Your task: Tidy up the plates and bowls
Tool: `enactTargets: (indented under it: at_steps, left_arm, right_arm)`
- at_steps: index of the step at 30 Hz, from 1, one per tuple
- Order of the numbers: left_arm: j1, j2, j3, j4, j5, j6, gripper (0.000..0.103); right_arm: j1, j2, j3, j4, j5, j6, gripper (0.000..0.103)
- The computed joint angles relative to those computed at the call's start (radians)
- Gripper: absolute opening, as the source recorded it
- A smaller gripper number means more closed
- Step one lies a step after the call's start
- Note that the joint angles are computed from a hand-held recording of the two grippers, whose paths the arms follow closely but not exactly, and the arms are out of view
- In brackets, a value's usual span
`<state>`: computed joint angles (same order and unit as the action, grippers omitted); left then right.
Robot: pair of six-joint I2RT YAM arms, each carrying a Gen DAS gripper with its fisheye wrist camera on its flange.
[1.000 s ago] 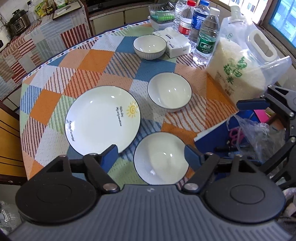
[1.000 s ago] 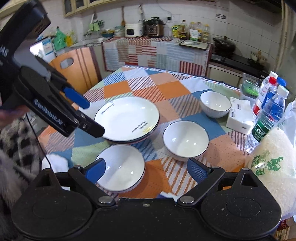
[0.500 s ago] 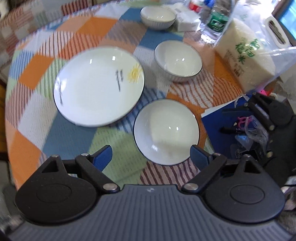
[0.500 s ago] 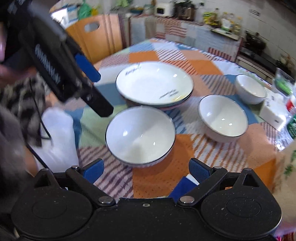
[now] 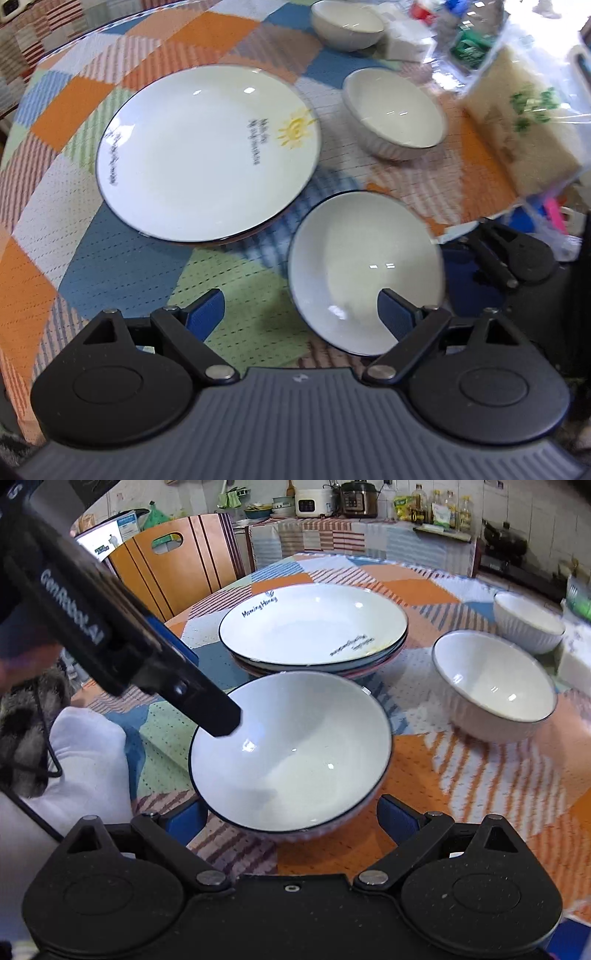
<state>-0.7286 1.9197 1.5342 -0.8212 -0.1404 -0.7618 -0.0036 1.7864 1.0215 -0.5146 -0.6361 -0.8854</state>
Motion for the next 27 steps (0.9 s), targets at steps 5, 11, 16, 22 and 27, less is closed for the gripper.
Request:
enactTargets:
  at_steps: [5,11,16,22,27]
  left_arm:
    - [-0.010,-0.007,-0.070,0.096,-0.025,-0.005,0.085]
    - [-0.050,0.037,-0.060,0.114,-0.133,-0.007,0.071]
    - [-0.045,0.033,-0.100,0.151,-0.095,-0.045,0.018]
    - [-0.048,0.008,-0.130,0.174,-0.079,-0.062,0.012]
    - [-0.053,0.023,-0.072,0.096,-0.092,-0.073,0.012]
  right_arm:
    - [0.024,-0.005,-0.050,0.088,0.011,0.034,0.100]
    - [0.040,-0.025,-0.123,0.205,0.018,0.022,0.100]
    - [0.033,-0.002,-0.103,0.198,-0.010,0.016,0.099]
    - [0.026,0.000,-0.079,0.145,-0.018,0.008,0.099]
    - [0.034,0.002,-0.069,0.139,-0.028,0.033,0.099]
